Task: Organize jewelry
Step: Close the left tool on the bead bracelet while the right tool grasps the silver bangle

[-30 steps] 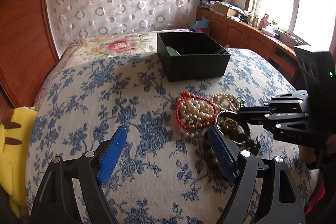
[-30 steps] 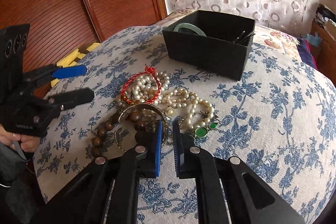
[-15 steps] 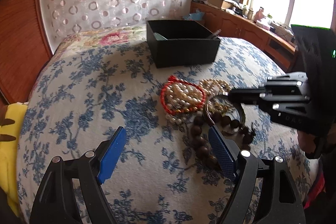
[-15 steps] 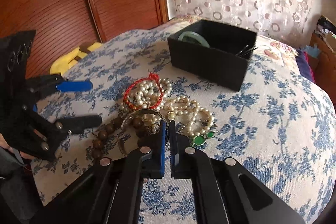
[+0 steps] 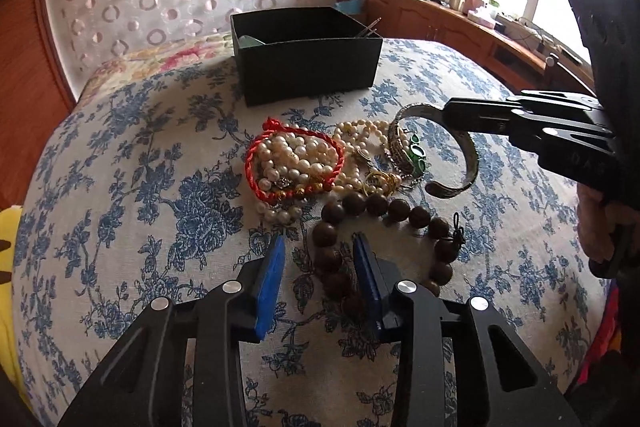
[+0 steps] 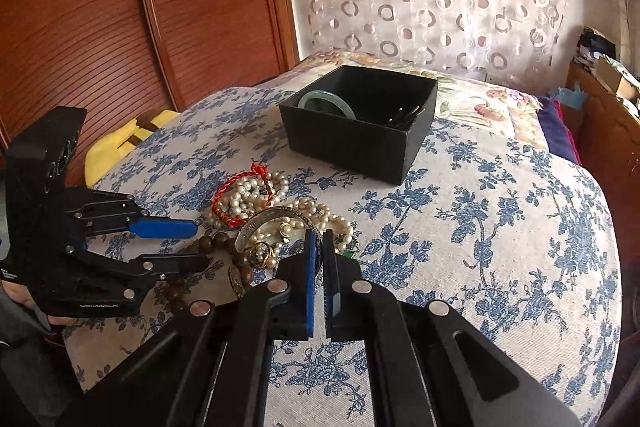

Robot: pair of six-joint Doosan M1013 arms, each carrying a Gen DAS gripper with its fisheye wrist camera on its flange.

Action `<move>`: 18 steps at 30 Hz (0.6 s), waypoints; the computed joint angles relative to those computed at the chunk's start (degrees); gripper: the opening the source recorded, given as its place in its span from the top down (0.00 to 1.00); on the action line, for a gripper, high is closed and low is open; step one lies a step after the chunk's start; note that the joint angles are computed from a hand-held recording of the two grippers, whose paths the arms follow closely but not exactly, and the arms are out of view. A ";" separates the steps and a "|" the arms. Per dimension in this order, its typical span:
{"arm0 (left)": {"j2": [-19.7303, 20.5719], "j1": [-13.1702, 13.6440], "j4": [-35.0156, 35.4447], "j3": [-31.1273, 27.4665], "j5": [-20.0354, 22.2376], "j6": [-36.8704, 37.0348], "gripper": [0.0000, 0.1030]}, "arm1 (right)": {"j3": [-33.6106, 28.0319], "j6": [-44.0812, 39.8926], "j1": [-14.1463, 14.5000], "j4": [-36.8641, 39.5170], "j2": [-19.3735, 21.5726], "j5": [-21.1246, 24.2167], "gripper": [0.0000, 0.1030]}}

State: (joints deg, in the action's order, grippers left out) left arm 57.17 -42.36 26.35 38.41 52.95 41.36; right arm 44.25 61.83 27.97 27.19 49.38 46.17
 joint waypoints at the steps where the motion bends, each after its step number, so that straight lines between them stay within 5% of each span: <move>1: 0.07 0.01 -0.01 -0.14 0.05 -0.11 0.67 | 0.09 -0.01 0.02 -0.19 -0.05 -0.05 0.96; 6: 0.24 -0.15 0.57 -0.40 0.27 0.17 0.88 | 0.42 0.14 0.22 -0.90 -0.19 -0.58 0.96; 18: -2.11 -1.20 10.12 1.14 -3.12 -5.42 0.88 | -0.07 -0.42 0.05 -1.09 -0.95 -2.60 0.96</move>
State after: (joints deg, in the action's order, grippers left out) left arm 55.06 -43.57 36.47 39.55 49.83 35.93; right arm 44.19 61.41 28.02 26.10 48.43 43.57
